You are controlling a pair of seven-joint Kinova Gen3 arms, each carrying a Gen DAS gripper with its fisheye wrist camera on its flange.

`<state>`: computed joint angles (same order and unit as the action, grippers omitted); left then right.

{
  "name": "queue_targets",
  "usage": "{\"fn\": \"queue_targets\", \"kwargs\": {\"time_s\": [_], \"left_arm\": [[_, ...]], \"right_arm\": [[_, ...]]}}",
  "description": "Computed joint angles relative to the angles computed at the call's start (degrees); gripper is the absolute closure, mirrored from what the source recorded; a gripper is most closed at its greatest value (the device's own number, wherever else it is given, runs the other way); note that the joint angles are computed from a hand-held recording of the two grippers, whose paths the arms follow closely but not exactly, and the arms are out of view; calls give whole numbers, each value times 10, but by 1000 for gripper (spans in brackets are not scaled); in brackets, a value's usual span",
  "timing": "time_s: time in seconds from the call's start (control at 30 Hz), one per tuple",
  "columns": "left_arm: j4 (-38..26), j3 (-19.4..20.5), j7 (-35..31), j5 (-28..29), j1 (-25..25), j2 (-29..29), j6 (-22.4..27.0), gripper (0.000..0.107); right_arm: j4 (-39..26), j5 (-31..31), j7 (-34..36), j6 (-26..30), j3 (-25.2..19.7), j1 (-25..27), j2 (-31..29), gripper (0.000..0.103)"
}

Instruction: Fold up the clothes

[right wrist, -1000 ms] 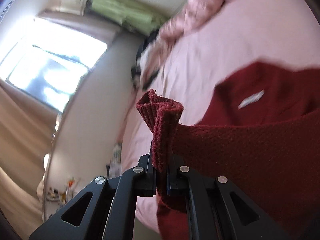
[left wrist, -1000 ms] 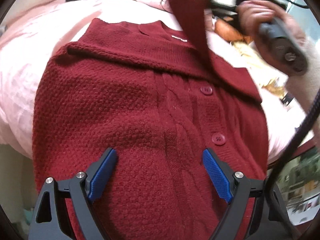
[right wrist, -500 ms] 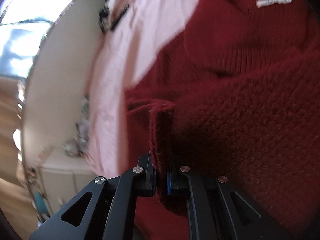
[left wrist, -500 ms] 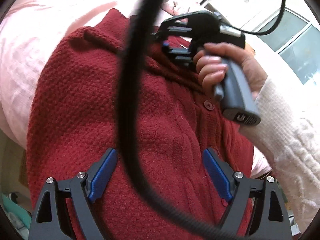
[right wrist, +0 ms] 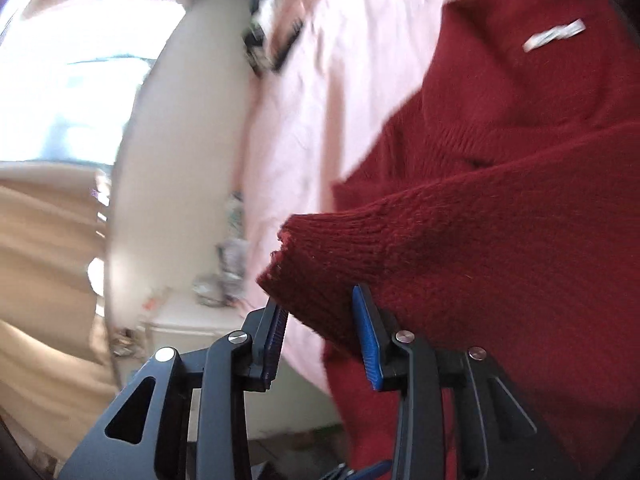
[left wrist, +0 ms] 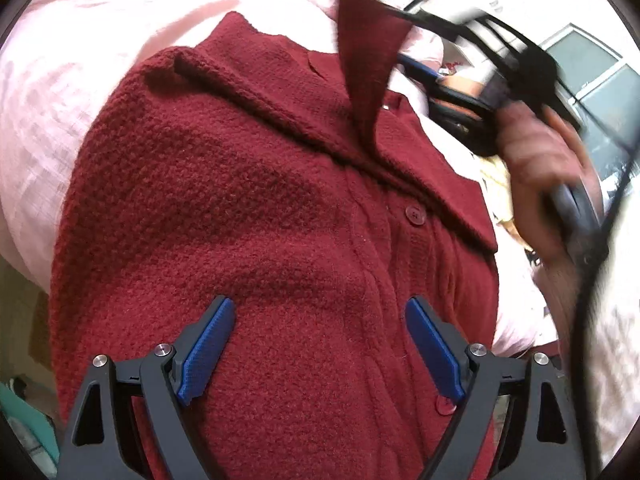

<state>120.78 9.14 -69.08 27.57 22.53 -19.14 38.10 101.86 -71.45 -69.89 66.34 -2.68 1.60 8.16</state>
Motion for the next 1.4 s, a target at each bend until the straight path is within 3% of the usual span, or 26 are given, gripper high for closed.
{"fn": "queue_targets", "kwargs": {"time_s": [0.07, 0.13, 0.17, 0.3, 0.4, 0.47, 0.53, 0.6, 0.73, 0.87, 1.07, 1.27, 1.4], "left_arm": [[-8, -2, 1, -3, -2, 6, 11, 20], [-20, 16, 17, -24, -12, 12, 22, 20], [-27, 27, 29, -37, -16, 15, 27, 20], [-42, 33, 51, -55, -24, 21, 37, 20], [-40, -26, 20, 5, -29, 8, 42, 20], [-49, -65, -8, 51, -42, 12, 44, 20], [-74, -88, -49, 98, -65, 41, 54, 20], [-96, -123, -86, 144, -57, 81, 52, 20], [-117, -144, -137, 238, -67, 158, 54, 24], [-117, -123, -151, 293, -97, 207, 52, 32], [-108, -73, -179, 335, -129, 207, -4, 33], [-110, -42, -176, 317, -141, 184, -22, 35], [-140, -38, -120, 262, -143, 230, -9, 36]], "right_arm": [[46, -33, 43, 23, 19, 30, -31, 60], [72, -38, 60, 49, 36, 50, -46, 40], [77, -30, 55, 51, 45, 50, -51, 35], [90, -10, 25, 15, 54, 46, -69, 34], [109, -2, 31, -13, 66, 48, -108, 34], [111, 36, 22, -27, 76, 47, -139, 34], [126, 62, 21, -20, 101, 54, -166, 34], [153, 68, 21, -2, 133, 65, -187, 34], [194, 70, 28, 44, 192, 94, -206, 34], [212, 81, 33, 74, 215, 123, -211, 34], [215, 94, 40, 93, 229, 158, -208, 34], [216, 104, 43, 104, 251, 192, -200, 34], [217, 108, 51, 114, 253, 211, -191, 34]]}}
